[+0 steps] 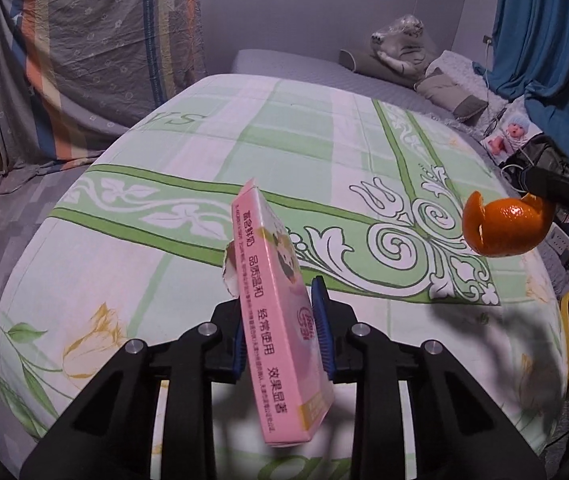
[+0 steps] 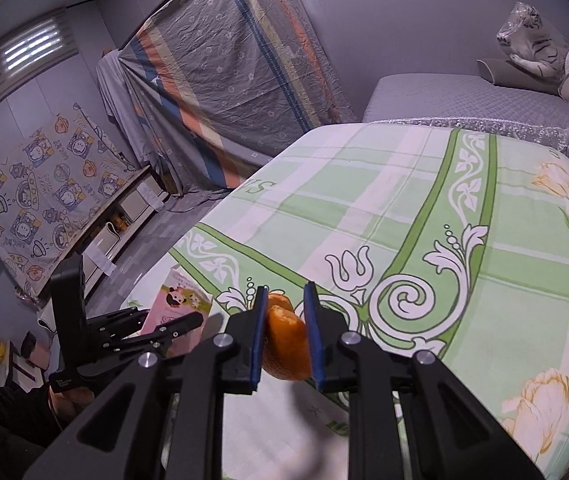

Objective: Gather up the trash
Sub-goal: 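Grasp the pink milk carton with the left gripper while the right holds the orange, then carry the orange and milk carton over the yellow-rimmed bin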

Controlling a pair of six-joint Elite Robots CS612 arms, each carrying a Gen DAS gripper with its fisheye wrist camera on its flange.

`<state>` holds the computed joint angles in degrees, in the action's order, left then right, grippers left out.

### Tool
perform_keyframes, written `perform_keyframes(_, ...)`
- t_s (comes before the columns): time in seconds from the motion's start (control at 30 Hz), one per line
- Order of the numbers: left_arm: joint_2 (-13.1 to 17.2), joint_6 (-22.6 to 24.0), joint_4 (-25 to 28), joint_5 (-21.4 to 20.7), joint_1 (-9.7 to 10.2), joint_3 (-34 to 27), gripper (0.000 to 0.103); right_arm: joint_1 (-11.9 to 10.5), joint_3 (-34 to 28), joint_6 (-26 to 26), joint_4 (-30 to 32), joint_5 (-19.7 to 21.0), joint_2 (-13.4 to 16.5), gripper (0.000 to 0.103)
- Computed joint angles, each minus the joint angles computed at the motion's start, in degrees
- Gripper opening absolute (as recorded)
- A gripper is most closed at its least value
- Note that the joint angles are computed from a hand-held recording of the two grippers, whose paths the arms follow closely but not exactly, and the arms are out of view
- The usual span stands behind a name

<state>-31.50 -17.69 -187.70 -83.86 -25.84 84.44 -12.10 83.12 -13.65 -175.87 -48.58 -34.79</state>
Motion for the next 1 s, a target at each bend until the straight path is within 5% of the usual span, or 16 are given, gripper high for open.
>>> perform_keyframes(0.23,-1.42,4.33,-6.96,-1.6,-1.02,2.13,0.025,-1.22,3.81,2.4,-5.04,-1.23,-1.8,0.017)
perform_keyframes(0.6,-0.55,15.77,-6.68,-9.09,-5.7,-3.01,0.025,-6.77,13.69,11.15,-17.47,-7.5,-5.79,0.017)
perform_keyframes(0.8,0.66,22.25,-6.22,-15.06,-9.51,-6.83,0.025,-11.2,20.15,17.1,-24.75,-15.55,-8.06,0.017)
perform_keyframes(1.0,2.23,27.28,-5.03,-20.99,-13.39,-10.72,0.025,-15.14,26.21,23.99,-32.51,-30.47,-9.54,0.017)
